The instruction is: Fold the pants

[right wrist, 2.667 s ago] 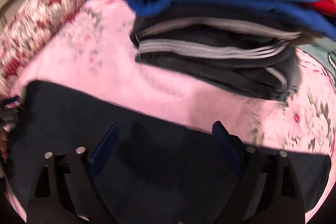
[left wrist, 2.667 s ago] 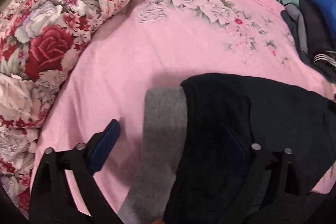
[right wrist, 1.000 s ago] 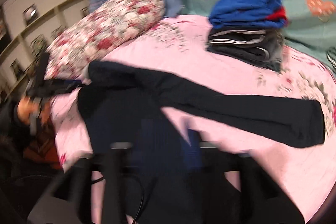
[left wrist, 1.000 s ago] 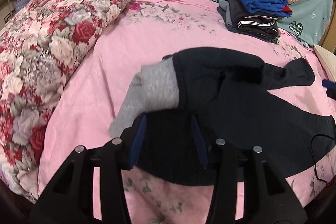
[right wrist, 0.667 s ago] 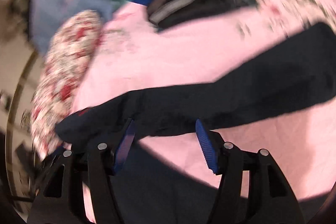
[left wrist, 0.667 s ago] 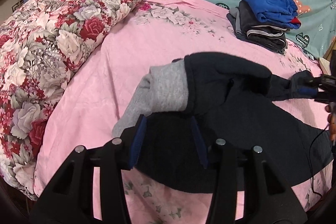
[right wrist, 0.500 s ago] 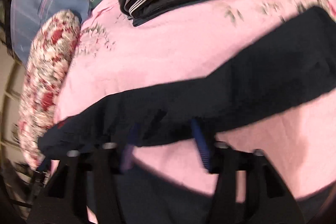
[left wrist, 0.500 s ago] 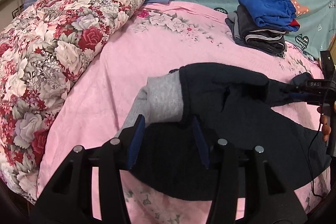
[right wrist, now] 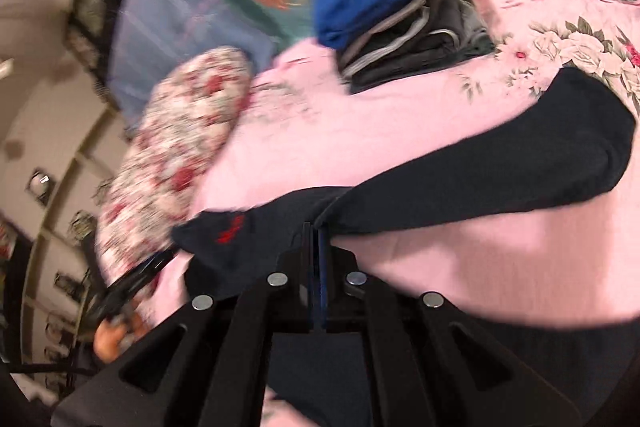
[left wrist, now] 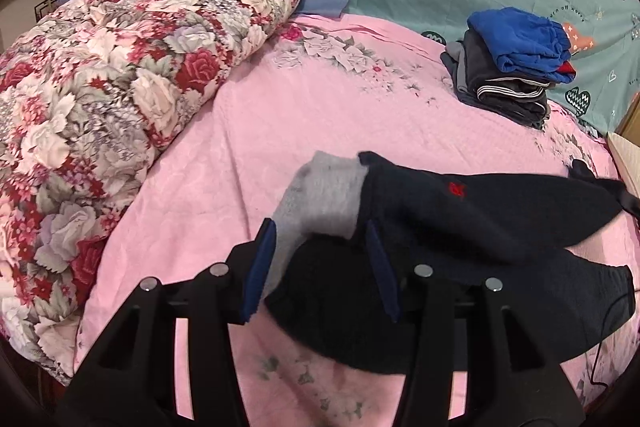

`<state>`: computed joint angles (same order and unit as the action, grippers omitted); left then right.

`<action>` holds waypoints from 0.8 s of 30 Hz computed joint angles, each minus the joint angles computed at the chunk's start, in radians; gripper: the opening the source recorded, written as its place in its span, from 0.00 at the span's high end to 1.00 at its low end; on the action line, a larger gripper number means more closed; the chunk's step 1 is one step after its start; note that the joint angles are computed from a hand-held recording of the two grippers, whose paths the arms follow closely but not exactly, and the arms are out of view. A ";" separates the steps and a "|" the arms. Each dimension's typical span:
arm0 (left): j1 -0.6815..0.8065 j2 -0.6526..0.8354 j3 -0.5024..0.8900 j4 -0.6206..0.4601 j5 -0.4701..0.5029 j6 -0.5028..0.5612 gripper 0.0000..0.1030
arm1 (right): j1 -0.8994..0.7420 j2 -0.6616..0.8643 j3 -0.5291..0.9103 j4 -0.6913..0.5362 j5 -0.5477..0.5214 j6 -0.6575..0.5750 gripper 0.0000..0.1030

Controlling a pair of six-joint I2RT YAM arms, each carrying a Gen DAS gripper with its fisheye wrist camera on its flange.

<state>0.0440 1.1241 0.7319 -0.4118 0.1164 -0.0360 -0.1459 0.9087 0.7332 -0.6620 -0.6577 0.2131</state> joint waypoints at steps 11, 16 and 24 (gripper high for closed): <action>-0.024 -0.214 -0.147 -0.117 0.110 0.048 0.41 | -0.024 -0.296 -0.305 -0.148 -0.046 -0.055 0.98; -0.135 -0.191 -0.155 -0.036 0.076 -0.068 0.31 | 0.079 -0.309 -0.288 -0.110 0.028 0.006 0.98; -0.044 0.092 -0.089 0.087 0.284 -0.218 0.88 | 0.039 -0.296 -0.309 -0.125 0.009 -0.047 0.98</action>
<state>-0.0001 1.2162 0.6430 -0.3246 0.4009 -0.2539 -0.1068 0.6127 0.4242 -0.7869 -0.6487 0.1656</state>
